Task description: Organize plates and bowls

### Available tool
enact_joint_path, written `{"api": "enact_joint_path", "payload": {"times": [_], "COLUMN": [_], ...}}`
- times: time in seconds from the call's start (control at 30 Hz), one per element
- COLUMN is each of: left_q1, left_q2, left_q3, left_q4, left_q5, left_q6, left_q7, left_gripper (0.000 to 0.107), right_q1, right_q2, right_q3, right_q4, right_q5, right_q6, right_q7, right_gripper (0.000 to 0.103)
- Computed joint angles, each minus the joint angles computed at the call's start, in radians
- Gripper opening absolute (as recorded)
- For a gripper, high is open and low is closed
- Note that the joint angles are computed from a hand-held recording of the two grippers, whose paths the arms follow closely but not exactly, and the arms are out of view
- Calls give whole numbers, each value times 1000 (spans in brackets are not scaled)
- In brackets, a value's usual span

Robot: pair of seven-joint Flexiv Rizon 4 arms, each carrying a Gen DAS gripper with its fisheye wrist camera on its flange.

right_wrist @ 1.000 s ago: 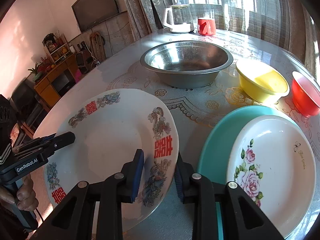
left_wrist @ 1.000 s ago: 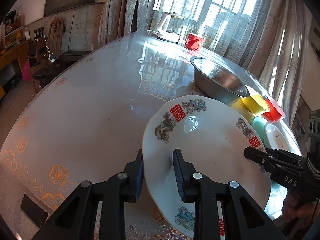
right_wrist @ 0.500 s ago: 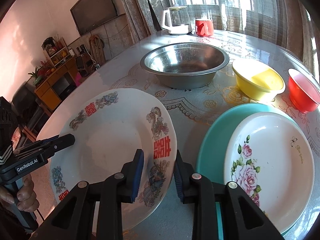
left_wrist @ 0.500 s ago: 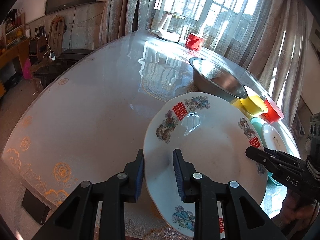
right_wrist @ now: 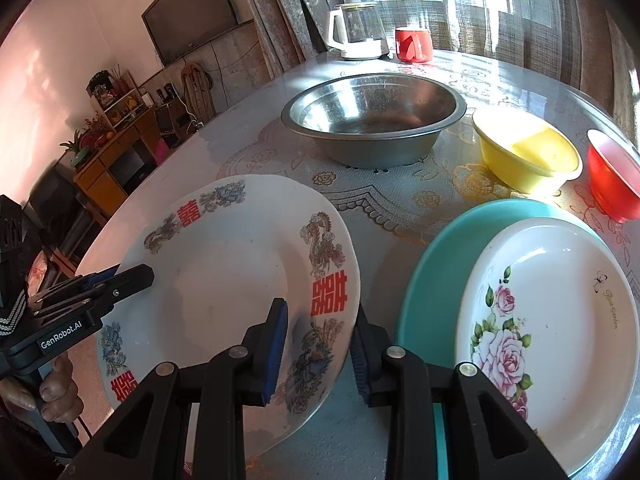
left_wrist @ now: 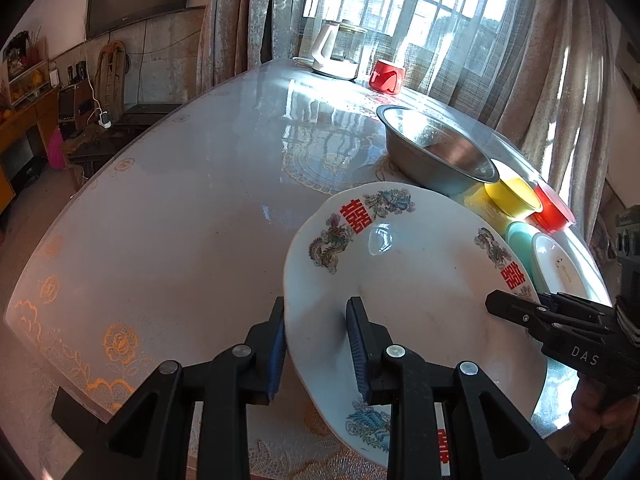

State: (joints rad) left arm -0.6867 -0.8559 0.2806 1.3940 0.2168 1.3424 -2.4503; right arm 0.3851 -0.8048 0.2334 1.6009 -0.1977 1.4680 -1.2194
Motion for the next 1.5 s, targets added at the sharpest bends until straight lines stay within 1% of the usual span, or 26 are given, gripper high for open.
{"api": "enact_joint_path", "payload": {"times": [0.03,0.13,0.2,0.33,0.47,0.6,0.83,0.93,1.0,1.07,1.13,1.2,1.3,1.5], "left_q1": [0,1,-10,-21,-22,-22,-28,-37,-41,-33,-22,-9,3,8], "left_q2": [0,3,4,5,-3,-11,-22,-28,-37,-47,-57,-75,-106,-189], "left_q3": [0,-2,14,27,24,17,15,22,25,10,-13,-40,-82,-130], "left_q4": [6,9,10,-1,-20,-34,-58,-80,-106,-132,-158,-196,-263,-427], "left_q5": [2,-4,-1,11,20,25,19,20,22,17,8,-6,-29,-61], "left_q6": [12,16,21,11,10,16,28,29,27,28,29,14,-15,-86], "left_q7": [-4,-4,-16,-15,-9,2,15,24,31,50,77,115,180,274], "left_gripper": [28,28,28,28,28,28,28,28,28,28,28,28,28,28], "right_q1": [-9,8,25,66,145,172,160,186,173,171,204,222,302,359], "right_q2": [-5,-4,6,29,62,79,94,114,127,139,153,166,184,205], "right_q3": [13,-8,-33,-90,-203,-254,-259,-297,-287,-291,-338,-366,-469,-566], "right_q4": [-3,5,17,57,115,150,186,217,232,248,268,288,328,380], "right_q5": [3,5,1,-23,-56,-73,-68,-51,-37,-21,1,25,80,162], "right_q6": [1,24,31,68,129,167,218,249,266,288,303,317,336,346], "right_q7": [-6,8,25,53,98,125,148,161,167,171,176,181,189,195], "right_gripper": [31,31,30,30,30,29,29,29,29,29,29,29,29,29]}}
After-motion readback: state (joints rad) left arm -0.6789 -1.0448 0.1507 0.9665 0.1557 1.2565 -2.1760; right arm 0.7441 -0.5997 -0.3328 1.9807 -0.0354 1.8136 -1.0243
